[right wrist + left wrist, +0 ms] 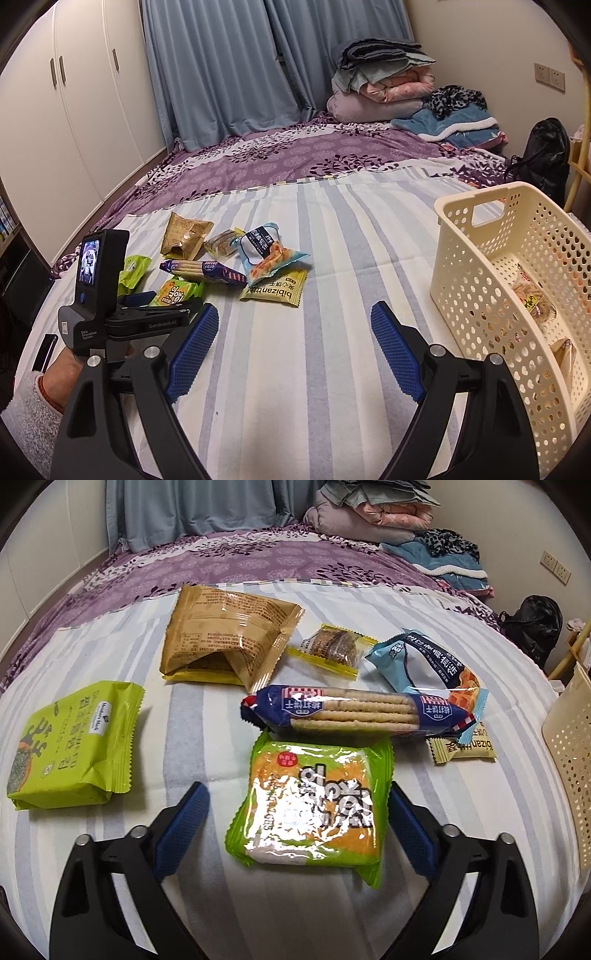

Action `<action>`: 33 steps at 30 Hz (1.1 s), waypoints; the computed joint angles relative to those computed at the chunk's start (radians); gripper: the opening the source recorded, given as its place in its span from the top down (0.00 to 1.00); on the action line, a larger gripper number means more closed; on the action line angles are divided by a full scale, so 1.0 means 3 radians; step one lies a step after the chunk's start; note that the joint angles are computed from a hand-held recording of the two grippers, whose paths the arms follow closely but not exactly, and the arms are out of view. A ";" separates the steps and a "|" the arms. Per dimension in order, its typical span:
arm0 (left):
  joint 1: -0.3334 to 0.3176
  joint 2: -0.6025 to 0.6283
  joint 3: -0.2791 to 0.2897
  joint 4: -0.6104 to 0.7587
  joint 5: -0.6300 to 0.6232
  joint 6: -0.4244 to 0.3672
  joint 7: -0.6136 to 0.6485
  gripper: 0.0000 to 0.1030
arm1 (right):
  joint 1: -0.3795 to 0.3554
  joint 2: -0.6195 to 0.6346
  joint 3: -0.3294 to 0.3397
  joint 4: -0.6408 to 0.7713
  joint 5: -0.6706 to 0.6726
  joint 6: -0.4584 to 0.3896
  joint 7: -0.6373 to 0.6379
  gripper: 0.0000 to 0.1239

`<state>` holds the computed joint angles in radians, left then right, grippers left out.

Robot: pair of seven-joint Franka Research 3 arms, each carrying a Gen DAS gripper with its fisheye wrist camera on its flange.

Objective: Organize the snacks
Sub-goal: 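Grasp the green MOKO pack with left tool while right tool grasps the blue wafer pack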

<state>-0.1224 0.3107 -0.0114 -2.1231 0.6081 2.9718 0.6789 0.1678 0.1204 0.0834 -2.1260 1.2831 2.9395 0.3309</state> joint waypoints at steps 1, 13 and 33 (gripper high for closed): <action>-0.0001 -0.0010 0.0011 -0.0020 0.0012 0.0038 -0.0013 0.15 | 0.0009 0.0019 0.0003 0.0012 -0.0025 0.0008 0.0023 0.32; -0.0083 -0.0264 0.0209 -0.0311 0.0299 0.0274 -0.0381 0.36 | 0.0021 0.0324 0.0132 0.0286 -0.0322 -0.0034 0.0090 0.32; 0.0440 -0.0915 0.0001 -0.0767 0.1651 0.0388 -0.1644 0.36 | -0.0005 0.1422 0.0452 0.1564 -0.1598 -0.0836 0.0627 0.32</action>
<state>0.0097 0.0362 -0.0110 -2.3531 1.1033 3.0883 0.1858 0.1662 0.5468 0.2190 -1.6569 0.8036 2.6888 0.5189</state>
